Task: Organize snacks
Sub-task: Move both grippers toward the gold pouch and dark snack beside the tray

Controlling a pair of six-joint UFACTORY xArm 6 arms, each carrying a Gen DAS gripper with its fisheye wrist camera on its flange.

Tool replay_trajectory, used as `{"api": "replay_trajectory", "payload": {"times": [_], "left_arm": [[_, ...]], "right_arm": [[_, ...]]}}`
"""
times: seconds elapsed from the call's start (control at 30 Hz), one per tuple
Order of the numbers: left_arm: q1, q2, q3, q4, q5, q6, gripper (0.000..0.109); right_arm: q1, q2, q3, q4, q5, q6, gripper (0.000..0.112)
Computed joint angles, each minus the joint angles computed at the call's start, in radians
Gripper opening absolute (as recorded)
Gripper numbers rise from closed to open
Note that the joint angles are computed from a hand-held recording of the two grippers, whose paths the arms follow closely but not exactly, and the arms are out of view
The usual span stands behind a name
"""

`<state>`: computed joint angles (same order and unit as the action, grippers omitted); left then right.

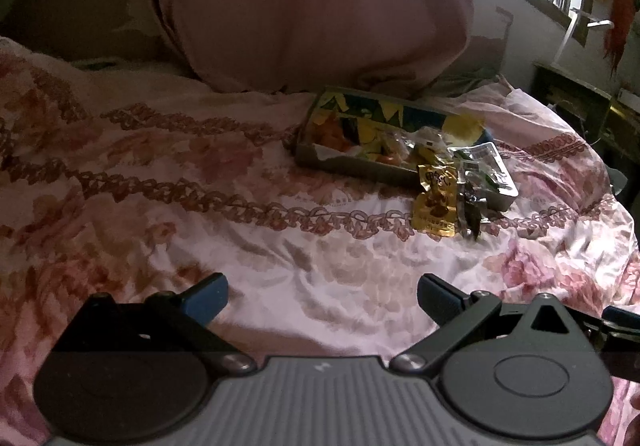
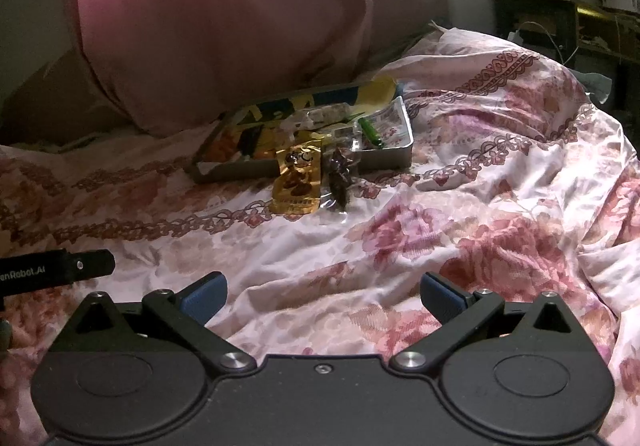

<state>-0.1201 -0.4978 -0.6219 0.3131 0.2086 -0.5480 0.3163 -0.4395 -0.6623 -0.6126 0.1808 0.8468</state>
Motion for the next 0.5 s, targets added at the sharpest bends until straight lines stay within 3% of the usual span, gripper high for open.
{"api": "replay_trajectory", "payload": {"times": [0.17,0.5], "left_arm": [[-0.004,0.060,-0.054,0.045,0.000,-0.033,0.103],[-0.015,0.190,-0.186,0.172,0.016,-0.113,0.103]], "right_arm": [[-0.027,0.044,-0.033,-0.030,-0.022,-0.001,0.102],[-0.099,0.184,-0.157,-0.237,-0.091,0.110,0.102]]}}
